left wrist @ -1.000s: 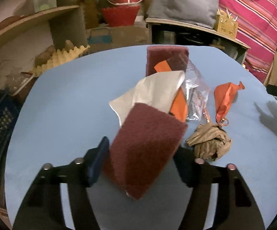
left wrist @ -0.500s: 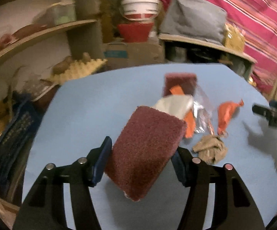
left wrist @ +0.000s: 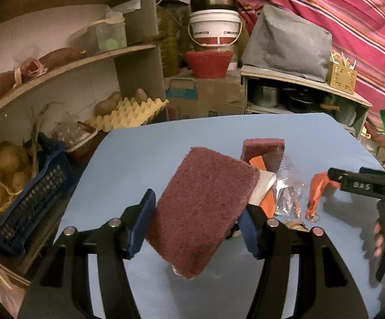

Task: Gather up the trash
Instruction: 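Grasp the orange chip bag with the right tool while the left tool holds the pad, then carry the orange chip bag and maroon pad over the basket with both tools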

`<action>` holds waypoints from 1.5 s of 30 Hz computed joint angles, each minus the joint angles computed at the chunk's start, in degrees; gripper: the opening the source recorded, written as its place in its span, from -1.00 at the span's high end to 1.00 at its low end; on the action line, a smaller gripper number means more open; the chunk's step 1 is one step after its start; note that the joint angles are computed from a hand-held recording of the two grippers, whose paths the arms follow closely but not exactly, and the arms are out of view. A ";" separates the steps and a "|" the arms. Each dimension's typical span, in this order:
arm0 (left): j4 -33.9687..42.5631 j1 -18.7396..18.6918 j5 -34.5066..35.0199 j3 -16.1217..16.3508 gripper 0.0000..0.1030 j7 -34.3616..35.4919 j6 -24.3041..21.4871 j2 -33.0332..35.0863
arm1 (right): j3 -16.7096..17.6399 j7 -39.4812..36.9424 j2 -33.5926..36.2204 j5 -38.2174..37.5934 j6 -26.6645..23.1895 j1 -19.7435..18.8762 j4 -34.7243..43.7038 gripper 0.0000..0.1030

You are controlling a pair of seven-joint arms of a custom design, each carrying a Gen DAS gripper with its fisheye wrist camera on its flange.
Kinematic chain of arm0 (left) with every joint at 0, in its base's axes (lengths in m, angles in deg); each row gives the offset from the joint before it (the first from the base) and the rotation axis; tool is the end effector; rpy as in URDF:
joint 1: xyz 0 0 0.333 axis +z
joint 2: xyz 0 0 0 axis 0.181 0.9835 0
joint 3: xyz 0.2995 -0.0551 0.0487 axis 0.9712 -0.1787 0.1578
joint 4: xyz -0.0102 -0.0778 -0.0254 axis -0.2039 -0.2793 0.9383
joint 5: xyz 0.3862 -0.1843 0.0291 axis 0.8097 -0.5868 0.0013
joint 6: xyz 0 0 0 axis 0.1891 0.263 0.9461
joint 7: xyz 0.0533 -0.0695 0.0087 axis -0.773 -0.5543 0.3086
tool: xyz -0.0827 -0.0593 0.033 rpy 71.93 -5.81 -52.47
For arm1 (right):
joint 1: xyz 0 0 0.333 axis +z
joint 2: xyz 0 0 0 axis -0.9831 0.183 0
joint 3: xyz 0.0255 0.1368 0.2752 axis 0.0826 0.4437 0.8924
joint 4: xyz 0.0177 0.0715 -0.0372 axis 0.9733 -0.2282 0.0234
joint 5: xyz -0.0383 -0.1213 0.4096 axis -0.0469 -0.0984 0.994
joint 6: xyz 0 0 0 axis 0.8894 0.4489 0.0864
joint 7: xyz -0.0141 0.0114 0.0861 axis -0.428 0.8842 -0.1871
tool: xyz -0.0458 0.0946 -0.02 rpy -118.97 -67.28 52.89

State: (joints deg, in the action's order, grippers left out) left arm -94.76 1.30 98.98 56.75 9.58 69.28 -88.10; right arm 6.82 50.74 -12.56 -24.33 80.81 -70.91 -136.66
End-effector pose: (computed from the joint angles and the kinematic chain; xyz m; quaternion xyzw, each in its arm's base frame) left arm 0.5333 -0.2472 0.4908 -0.7090 0.5423 -0.2466 0.3774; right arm 0.6874 0.1371 0.4558 -0.7405 0.5806 -0.1619 0.2973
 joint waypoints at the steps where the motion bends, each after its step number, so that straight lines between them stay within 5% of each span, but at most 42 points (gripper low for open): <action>1: 0.15 0.03 -0.05 0.07 -0.15 -0.13 0.30 0.11 | 0.13 0.19 0.32 0.37 -0.68 -0.05 0.34 -0.82; 6: 0.99 0.05 -0.61 0.34 -0.15 -0.12 0.53 0.82 | 0.34 0.38 1.57 -1.17 -3.35 0.67 1.59 -0.49; 16: 0.13 0.19 -1.11 0.70 -0.15 0.11 0.22 0.16 | 2.65 -7.56 3.46 5.42 -3.47 -0.76 3.15 0.74; 23: -1.24 1.09 -1.07 0.40 -0.15 -0.02 0.03 -1.28 | 4.03 -15.12 0.10 11.62 2.48 -1.84 -0.56 0.80; 32: -0.50 1.04 -0.45 -0.58 -0.15 -1.29 -0.38 -1.69 | 4.25 -32.17 -6.81 31.30 6.58 -4.76 -4.75 0.80; 45: 5.38 -2.24 4.64 -2.18 -0.15 -6.69 -4.20 1.61 | -2.55 -49.85 -13.32 47.44 6.85 -3.12 -8.55 0.87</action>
